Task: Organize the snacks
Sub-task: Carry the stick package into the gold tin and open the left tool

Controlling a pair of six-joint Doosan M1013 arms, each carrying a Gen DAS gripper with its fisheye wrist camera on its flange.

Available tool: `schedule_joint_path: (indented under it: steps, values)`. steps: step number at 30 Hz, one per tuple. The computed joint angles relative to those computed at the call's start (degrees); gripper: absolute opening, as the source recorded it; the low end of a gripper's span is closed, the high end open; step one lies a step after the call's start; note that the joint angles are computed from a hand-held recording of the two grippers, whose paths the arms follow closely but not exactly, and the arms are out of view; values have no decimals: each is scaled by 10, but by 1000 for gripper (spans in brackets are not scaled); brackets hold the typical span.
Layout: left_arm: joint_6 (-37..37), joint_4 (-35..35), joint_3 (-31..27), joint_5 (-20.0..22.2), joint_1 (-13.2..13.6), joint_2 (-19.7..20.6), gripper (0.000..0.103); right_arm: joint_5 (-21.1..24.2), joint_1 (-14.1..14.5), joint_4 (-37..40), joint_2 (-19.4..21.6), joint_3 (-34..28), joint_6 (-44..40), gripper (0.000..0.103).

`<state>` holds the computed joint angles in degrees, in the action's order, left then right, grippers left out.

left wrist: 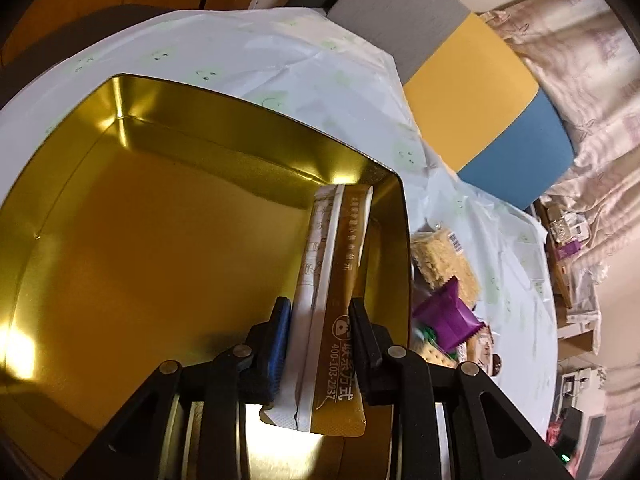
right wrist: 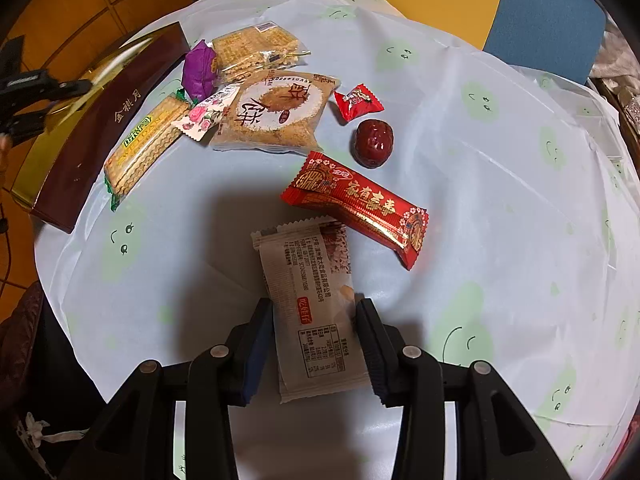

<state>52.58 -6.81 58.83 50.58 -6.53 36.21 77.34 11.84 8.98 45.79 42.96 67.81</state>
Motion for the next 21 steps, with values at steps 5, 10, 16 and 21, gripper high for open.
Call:
schedule_joint_path:
  steps: [5,10,16,21]
  values:
    - [11,29,-37,36,-6,25,31,2,0,0,2,-3,-1,43]
    - [13,66,-10,13,-15,9,48,-2,0,-1,0,0,-5,44]
    - [21,148,44,-32,-36,-29,49,-7,2,-5,-1,2,-8,44]
    - [53,182,111,-111,-60,-74,49,-14,3,-9,-3,7,-12,44]
